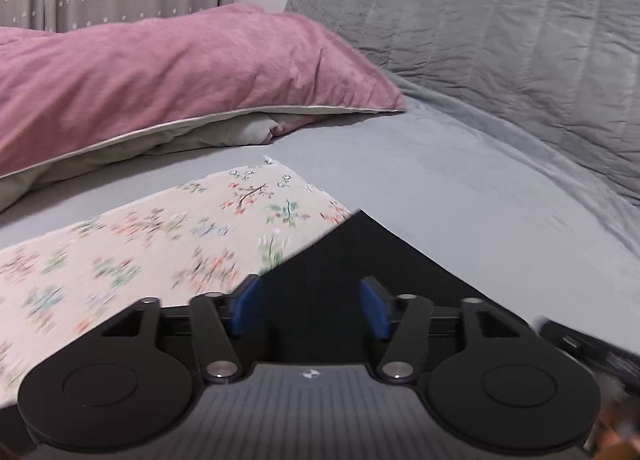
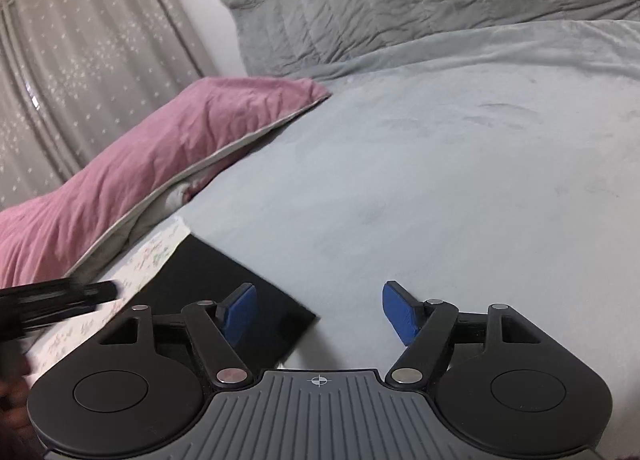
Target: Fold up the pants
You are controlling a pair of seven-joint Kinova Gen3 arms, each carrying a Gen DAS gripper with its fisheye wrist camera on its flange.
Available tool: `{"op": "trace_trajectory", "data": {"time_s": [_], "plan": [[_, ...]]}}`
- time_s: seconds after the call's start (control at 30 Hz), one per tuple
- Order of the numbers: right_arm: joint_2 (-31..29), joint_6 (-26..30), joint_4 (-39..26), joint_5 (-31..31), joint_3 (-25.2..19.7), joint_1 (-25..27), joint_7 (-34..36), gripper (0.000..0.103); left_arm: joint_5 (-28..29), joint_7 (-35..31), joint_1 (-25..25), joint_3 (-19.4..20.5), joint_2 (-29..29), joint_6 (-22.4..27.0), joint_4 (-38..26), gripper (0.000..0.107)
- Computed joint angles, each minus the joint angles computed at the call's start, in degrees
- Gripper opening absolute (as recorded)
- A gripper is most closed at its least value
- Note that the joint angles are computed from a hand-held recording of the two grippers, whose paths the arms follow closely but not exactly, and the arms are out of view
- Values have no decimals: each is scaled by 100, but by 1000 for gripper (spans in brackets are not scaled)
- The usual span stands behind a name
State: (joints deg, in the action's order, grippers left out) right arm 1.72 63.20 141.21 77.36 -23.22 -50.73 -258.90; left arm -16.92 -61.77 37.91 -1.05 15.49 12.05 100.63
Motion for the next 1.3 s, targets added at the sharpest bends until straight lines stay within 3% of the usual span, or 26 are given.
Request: {"op": "trace_trajectory", "data": {"time_s": [0.1,0.2,0.3,0.43,0.53,0.67,0.77,0.83,0.9,1.13,1.3], "plan": [[-351,-374,-99,-199,87,-36,675,71,45,75,-1,90,-681,465,416,88],[-672,-534,-278,-380,543,-752,1374,72,222,53,-330,475,-1370,984,757,98],[-918,-191,-591,-818,768,-1548,2073,82,176,260,-548,758,-2128,1661,996,102],[-1190,600,-1149,-1499,803,-2368,3005,86,-277,886,-289,718,-3189,2593,1194,103],[-1355,934,-1626,-1937,423,-2262,3705,88,9,543,-956,1183,-3981,3292,1186,103],[-1375,1135,-2254,-2422,-592,-1339,4490,93,500,-388,-1892,1411,-4888,4224,1055,103],[-1218,1303,-2704,-2653,-1389,-610,4967,94,341,-623,-1901,1135,-5353,4923,954,103],[-1072,1429,-3005,-2731,-1891,-178,5232,94,-83,-378,-1510,895,-5575,5356,913,103],[-830,1662,-3287,-2632,-2174,-126,5352,94,-326,-370,-1290,631,-5905,5660,940,103],[43,2087,-4113,-2160,-2001,-844,5773,98,-537,-1333,-1794,-359,-6735,6359,996,103],[544,1984,-4391,-2064,-1872,-1462,5775,98,-680,-1982,-2367,-1003,-7461,6962,1193,103]]}}
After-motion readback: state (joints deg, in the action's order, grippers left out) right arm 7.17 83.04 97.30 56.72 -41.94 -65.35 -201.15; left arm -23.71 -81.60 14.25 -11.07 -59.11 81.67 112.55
